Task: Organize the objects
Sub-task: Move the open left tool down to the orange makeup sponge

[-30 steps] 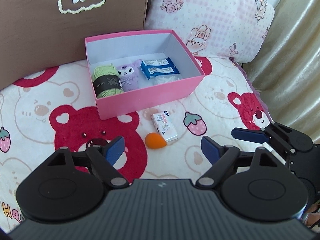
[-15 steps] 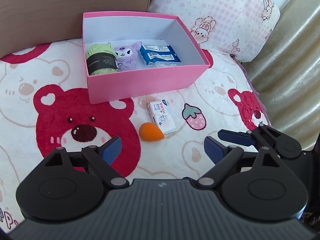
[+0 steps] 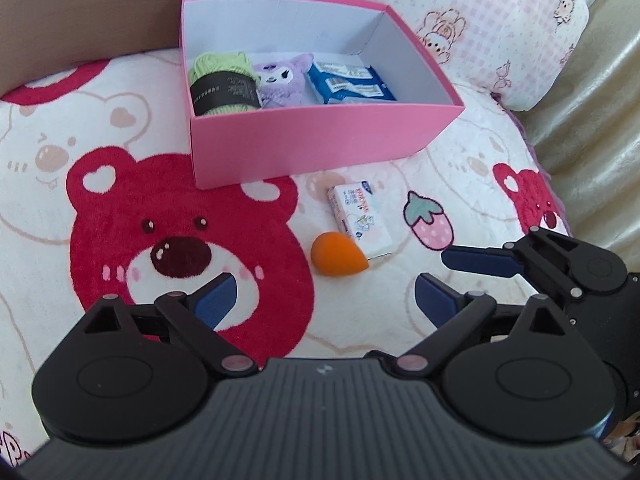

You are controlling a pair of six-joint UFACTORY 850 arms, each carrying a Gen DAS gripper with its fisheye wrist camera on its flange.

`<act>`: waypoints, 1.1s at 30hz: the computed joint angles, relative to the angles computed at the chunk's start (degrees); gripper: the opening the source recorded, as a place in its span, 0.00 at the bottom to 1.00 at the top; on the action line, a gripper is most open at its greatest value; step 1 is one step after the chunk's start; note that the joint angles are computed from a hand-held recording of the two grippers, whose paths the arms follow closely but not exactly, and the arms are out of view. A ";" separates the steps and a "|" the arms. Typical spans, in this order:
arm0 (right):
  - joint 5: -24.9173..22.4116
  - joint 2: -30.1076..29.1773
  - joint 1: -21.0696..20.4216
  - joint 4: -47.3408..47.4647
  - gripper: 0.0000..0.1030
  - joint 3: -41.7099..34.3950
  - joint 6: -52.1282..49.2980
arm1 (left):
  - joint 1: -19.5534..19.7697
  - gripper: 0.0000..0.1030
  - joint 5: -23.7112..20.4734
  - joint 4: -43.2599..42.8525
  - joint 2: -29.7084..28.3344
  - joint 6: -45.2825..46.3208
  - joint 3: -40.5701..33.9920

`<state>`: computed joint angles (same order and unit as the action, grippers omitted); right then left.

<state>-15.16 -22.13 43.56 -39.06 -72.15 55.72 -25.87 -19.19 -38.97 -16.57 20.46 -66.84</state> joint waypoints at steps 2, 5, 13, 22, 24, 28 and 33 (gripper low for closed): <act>1.42 -0.38 -0.15 -4.24 0.89 0.82 5.14 | 0.24 0.94 0.02 -0.85 -0.57 0.92 -0.11; 2.55 -1.17 -0.41 -13.81 0.89 1.92 16.28 | 0.41 0.94 0.80 -2.60 -1.42 2.58 -0.23; 4.55 -3.67 -1.42 -28.01 0.89 2.04 34.50 | 0.51 0.91 0.28 -11.26 -5.43 10.86 -2.01; 6.70 -6.98 -2.64 -14.88 0.89 0.05 25.22 | 0.33 0.87 1.86 -18.35 -8.65 20.61 -4.06; 7.56 -7.55 -3.22 -7.39 0.89 -0.37 19.21 | 0.53 0.87 1.94 -21.67 -9.52 23.40 -4.48; 10.14 -7.52 -4.25 0.69 0.89 0.35 13.67 | 0.90 0.84 1.90 -27.88 -11.31 29.54 -5.37; 12.08 -8.20 -5.22 9.17 0.88 0.37 7.57 | 1.58 0.66 -0.41 -34.36 -12.96 34.40 -5.88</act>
<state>-3.08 -30.33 38.34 -29.89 -71.78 63.29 -24.29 -19.60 -73.33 -29.52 54.86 -72.72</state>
